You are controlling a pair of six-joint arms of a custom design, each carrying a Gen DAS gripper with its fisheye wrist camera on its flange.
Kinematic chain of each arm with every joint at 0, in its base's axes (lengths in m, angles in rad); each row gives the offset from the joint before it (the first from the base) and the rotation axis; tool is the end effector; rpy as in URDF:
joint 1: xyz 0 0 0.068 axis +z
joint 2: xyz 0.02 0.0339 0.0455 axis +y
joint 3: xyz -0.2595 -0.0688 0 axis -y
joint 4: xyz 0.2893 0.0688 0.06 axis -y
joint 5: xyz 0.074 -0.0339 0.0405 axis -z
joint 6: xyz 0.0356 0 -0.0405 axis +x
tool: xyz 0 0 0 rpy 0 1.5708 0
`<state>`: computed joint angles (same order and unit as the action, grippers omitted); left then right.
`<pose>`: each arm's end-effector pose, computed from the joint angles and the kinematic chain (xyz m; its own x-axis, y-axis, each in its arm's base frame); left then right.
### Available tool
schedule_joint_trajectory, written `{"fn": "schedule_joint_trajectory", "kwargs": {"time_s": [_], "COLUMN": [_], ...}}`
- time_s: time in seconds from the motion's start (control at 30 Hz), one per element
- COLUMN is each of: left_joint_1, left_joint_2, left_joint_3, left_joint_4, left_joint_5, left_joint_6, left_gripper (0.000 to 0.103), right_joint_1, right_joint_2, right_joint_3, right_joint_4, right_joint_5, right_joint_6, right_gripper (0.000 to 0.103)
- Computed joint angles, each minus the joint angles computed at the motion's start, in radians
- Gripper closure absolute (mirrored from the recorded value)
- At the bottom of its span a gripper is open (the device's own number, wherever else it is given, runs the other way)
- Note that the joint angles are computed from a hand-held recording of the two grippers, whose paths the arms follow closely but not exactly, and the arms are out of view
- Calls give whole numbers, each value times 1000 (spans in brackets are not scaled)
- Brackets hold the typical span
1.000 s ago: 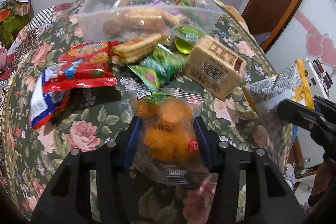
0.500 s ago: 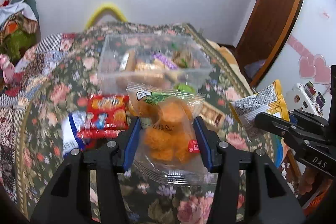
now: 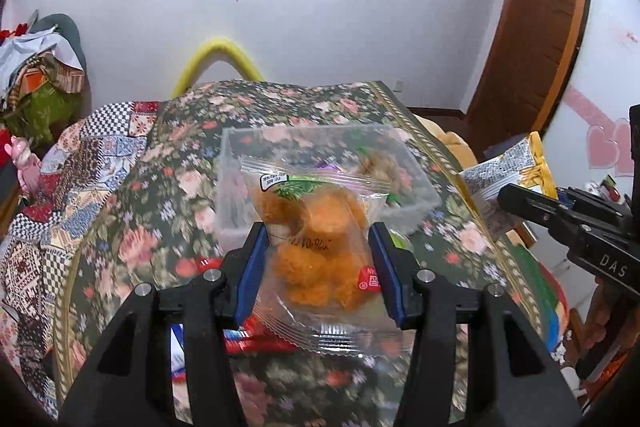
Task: Organize snacks
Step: 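Lower the puff bag into the box with the left tool while the right tool releases the chip bag inside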
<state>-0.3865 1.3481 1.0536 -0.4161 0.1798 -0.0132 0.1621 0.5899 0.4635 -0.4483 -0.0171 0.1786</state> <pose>0.3121 -0.1339 0.2689 -0.6107 0.2345 -0.7564 0.4884 0.8634 -0.1266 0.1883 0.0314 0.2213 -0.5591 0.0886 -0.8244 -0.0774 0.9844 0.1583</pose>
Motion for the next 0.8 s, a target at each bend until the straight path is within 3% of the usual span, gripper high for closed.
{"fn": "schedule_joint_trajectory", "kwargs": {"time_s": [0.47,0.8], "left_joint_1": [57,64], "left_joint_2": [360,579], "left_joint_3": [284,511], "left_joint_4": [23,-42], "left_joint_5": [-12,-5], "left_joint_6": [3,19], "left_gripper": [52,52], "right_joint_1": [-22,-47], "right_joint_2": [454,779], "right_joint_3": [152,363], "right_joint_4": [270,315], "right_joint_5": [-55,-122], "right_joint_6": [-49,-90], "right_gripper": [81,81]}}
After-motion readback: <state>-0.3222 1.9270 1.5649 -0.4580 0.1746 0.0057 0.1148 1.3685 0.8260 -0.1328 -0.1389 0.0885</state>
